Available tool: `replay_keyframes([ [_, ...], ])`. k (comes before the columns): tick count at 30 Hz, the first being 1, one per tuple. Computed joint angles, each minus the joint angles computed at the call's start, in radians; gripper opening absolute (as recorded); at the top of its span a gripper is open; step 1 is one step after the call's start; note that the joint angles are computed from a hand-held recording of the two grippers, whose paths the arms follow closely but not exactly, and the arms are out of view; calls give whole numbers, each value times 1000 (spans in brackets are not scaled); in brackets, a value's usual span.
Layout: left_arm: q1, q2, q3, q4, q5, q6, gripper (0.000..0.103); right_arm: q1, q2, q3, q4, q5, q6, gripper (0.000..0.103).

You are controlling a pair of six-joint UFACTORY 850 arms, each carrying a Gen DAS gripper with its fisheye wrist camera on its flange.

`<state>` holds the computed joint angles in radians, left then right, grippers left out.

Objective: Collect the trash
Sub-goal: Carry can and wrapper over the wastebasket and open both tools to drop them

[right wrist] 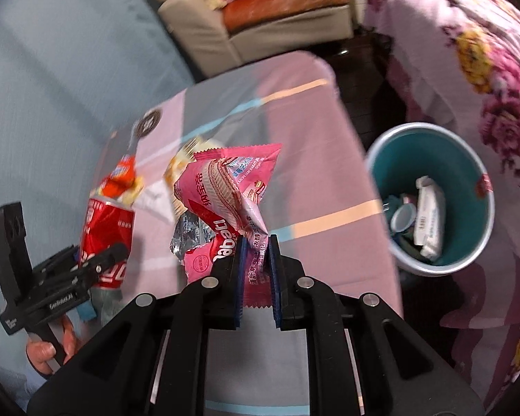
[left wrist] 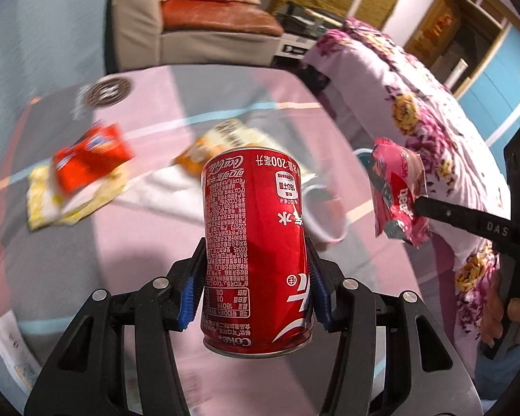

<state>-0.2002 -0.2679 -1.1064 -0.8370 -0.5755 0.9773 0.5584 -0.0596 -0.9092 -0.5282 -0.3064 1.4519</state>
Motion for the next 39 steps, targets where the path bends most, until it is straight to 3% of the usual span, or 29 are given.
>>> replay_keyframes([
  [9,-187,-68,-108,42,-8,-45,53,-99,204,194,-234,-17,289,12],
  [19,-359,-206,-259,184,-14,-190,53,-244,334,333,-207,0,258,12],
  [30,-432,-308,-367,285,-36,-291,53,-367,335,393,-74,86,103,12],
  [39,-446,-348,-413,314,-49,-331,55,-385,332,398,-42,91,67,12],
])
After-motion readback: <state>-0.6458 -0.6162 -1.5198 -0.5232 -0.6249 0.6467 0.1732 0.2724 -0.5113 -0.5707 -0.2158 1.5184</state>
